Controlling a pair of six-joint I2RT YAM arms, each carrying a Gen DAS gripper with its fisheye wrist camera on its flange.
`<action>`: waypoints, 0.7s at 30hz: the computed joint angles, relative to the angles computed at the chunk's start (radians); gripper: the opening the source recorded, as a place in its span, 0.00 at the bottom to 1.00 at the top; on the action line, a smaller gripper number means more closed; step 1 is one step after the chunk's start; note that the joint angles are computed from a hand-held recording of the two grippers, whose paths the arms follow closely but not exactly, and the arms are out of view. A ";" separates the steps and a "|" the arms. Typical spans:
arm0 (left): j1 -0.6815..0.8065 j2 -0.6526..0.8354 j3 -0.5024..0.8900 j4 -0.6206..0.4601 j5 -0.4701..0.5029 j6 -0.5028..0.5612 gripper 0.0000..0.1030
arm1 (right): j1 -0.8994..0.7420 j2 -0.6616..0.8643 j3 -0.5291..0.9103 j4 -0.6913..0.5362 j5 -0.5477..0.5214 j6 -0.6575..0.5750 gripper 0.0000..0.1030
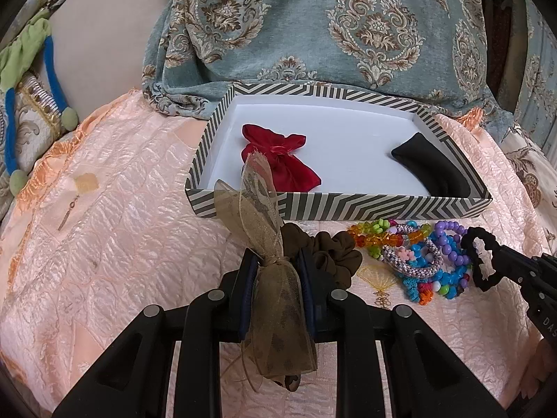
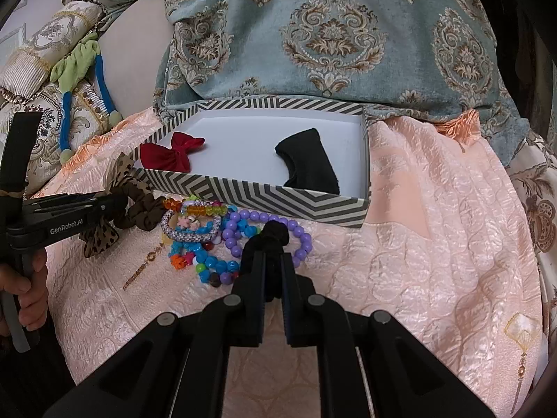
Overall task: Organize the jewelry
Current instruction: 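Lower the ribbon bow into the box while the right gripper drops the hair tie inside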
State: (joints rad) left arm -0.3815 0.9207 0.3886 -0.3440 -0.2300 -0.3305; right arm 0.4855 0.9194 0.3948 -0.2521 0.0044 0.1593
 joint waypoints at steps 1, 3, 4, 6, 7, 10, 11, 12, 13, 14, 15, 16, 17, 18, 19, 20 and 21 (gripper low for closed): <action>-0.001 -0.007 0.006 -0.010 0.001 -0.002 0.06 | 0.001 -0.001 0.000 0.000 0.000 0.001 0.08; -0.017 -0.035 0.017 -0.035 -0.009 -0.013 0.06 | 0.003 0.000 0.004 -0.004 0.002 0.002 0.08; -0.027 -0.054 0.022 -0.052 -0.014 -0.018 0.06 | 0.007 -0.004 0.014 -0.015 0.004 0.005 0.08; -0.035 -0.091 0.034 -0.086 -0.018 -0.021 0.06 | 0.013 -0.013 0.034 -0.039 0.007 0.008 0.08; -0.036 -0.104 0.045 -0.103 -0.020 -0.019 0.06 | 0.019 -0.023 0.053 -0.060 0.008 0.012 0.08; -0.008 -0.143 0.082 -0.142 -0.004 -0.014 0.06 | 0.033 -0.037 0.110 -0.103 0.013 0.001 0.08; 0.005 -0.159 0.101 -0.151 0.006 -0.007 0.06 | 0.036 -0.033 0.131 -0.111 0.015 -0.003 0.08; 0.014 -0.168 0.117 -0.158 0.013 0.000 0.06 | 0.031 -0.028 0.155 -0.119 0.006 -0.008 0.08; 0.026 -0.168 0.137 -0.161 0.022 0.008 0.06 | 0.018 -0.015 0.184 -0.122 -0.015 -0.011 0.08; 0.038 -0.156 0.161 -0.157 0.032 0.019 0.06 | 0.005 0.001 0.214 -0.120 -0.034 -0.013 0.08; 0.052 -0.126 0.191 -0.144 0.044 0.032 0.06 | -0.002 0.015 0.232 -0.118 -0.043 -0.016 0.08; 0.059 -0.106 0.207 -0.135 0.051 0.037 0.06 | -0.013 0.045 0.264 -0.108 -0.053 -0.025 0.08; 0.069 -0.059 0.237 -0.112 0.062 0.044 0.06 | -0.020 0.073 0.291 -0.099 -0.057 -0.035 0.08; 0.077 -0.025 0.256 -0.094 0.070 0.051 0.06 | -0.025 0.112 0.321 -0.087 -0.057 -0.046 0.08; 0.084 0.025 0.280 -0.067 0.080 0.058 0.06 | -0.036 0.167 0.361 -0.072 -0.057 -0.059 0.08; 0.089 0.079 0.303 -0.038 0.089 0.065 0.06 | -0.051 0.216 0.396 -0.062 -0.070 -0.063 0.08; 0.093 0.147 0.330 -0.001 0.102 0.069 0.06 | -0.067 0.259 0.424 -0.052 -0.085 -0.065 0.08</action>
